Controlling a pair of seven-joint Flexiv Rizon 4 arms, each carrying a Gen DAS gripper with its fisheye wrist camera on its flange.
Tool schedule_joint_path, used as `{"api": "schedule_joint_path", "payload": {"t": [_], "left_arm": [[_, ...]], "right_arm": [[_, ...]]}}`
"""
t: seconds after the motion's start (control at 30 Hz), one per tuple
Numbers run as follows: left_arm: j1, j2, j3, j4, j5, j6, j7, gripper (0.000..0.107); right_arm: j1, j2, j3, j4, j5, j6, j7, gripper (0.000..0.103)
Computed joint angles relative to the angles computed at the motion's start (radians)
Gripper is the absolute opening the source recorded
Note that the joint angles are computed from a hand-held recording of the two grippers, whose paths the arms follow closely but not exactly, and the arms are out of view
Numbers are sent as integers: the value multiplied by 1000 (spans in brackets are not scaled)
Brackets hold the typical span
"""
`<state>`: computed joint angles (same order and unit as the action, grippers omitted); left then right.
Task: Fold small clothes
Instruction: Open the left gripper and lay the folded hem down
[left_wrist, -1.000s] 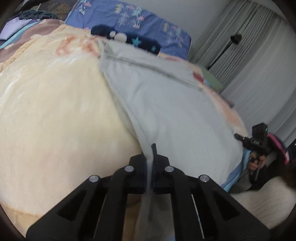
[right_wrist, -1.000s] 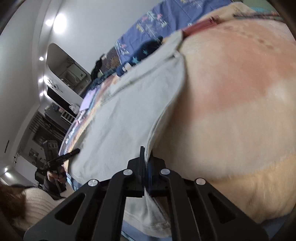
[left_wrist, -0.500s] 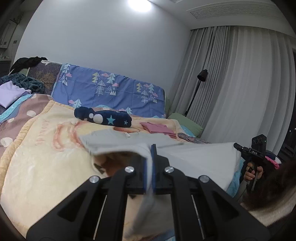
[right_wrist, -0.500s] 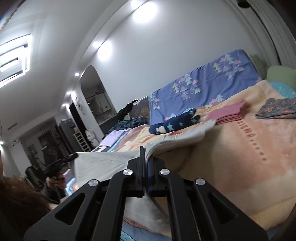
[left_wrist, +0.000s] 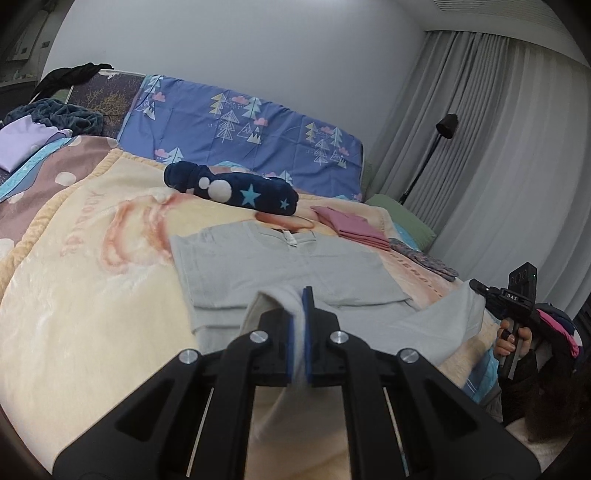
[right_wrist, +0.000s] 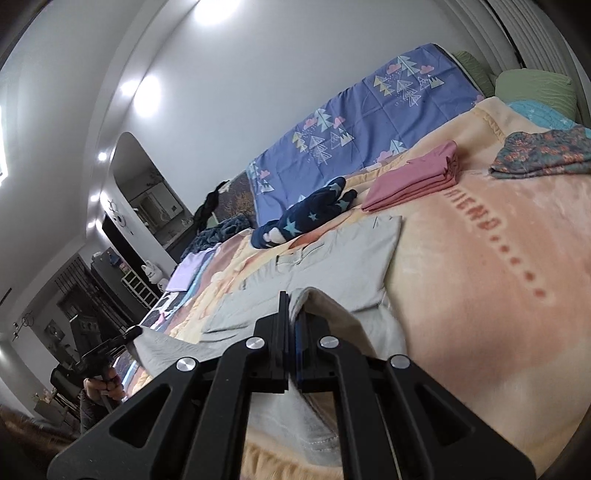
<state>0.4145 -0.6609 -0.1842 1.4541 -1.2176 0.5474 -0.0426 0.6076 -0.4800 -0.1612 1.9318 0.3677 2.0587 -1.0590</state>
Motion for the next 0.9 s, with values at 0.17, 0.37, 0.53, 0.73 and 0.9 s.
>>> {"api": "schedule_joint_path", "payload": {"t": [0.17, 0.37, 0.53, 0.73, 0.9], "left_arm": [[-48, -146, -22, -217, 105, 58, -146, 5], [-100, -387, -6, -545, 333, 37, -456, 6], [-80, -466, -46, -632, 406, 28, -558, 16], [-11, -374, -105, -472, 403, 51, -458, 40], [16, -287, -81, -334, 399, 41, -367, 46]], "right_arm": [[-140, -107, 40, -156, -120, -142, 109, 2], [-290, -231, 145, -281, -236, -277, 244, 2], [-332, -233, 188, -256, -313, -258, 285, 7], [-282, -140, 146, -118, -417, -260, 255, 18], [-159, -89, 33, -16, -401, -255, 274, 18]]}}
